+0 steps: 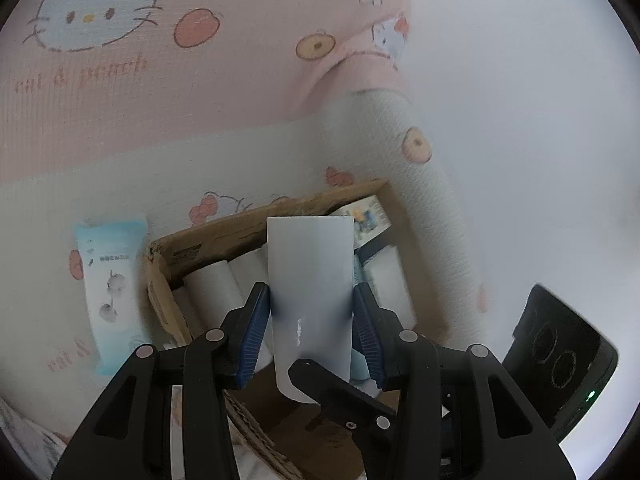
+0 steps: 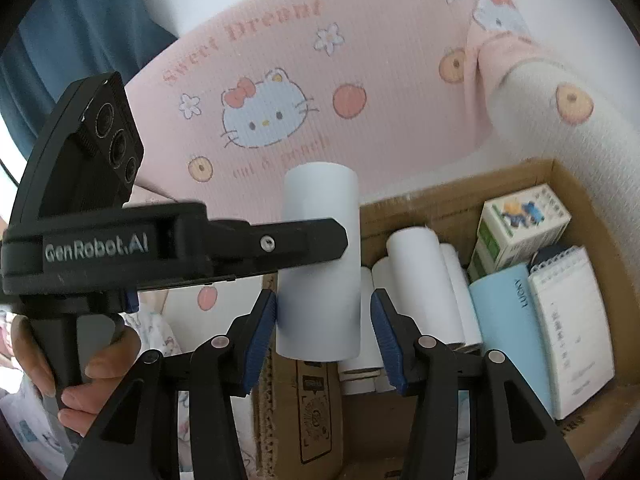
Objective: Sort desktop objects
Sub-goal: 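Carry the tube with both grippers toward the cardboard box, then lower the tube into the box beside the other rolls and open the grippers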
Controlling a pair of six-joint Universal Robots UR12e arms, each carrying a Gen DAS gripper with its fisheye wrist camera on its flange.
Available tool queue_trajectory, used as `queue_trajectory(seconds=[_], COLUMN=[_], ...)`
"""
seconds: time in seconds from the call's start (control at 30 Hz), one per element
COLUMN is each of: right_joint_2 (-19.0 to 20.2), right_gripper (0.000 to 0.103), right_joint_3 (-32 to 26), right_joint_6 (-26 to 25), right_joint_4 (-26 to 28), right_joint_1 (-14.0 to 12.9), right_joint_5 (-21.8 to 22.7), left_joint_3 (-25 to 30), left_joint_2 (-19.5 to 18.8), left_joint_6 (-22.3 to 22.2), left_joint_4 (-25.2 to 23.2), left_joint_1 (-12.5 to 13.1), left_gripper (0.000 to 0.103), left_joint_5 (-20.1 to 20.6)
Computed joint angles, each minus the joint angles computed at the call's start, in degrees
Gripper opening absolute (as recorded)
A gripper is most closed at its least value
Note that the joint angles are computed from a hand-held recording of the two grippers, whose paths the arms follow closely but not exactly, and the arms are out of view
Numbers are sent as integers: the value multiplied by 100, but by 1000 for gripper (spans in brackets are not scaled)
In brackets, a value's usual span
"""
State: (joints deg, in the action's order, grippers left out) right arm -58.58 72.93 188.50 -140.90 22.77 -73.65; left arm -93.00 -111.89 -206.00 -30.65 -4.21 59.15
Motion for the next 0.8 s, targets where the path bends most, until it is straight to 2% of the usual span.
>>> queue_trajectory(seconds=[0.23,0.47,0.67,0.73,0.8], right_joint_2=[78,162,223,254,280], right_gripper=[46,40,39,39,38], right_joint_3=[-46,-196,-299,-352,-387], right_joint_6=[-334,-760,-899,-904,-926], right_joint_4=[248,635,781,840,885], right_joint_1=[-2,60,108,119,132], right_joint_5=[-265,-698,-915,-943,-990], left_joint_3=[374,423,575,655,643], left_joint_2=[-177,-264,-301,-317,-288], left_joint_6=[388,94,255,275,288], left_joint_4=[-913,-1119,-1437,-1578,-1515], left_joint_1=[-131,-108,-123,-140,-119], left_gripper=[47,47,47,47,47], left_joint_5=[280,181,299,484,554])
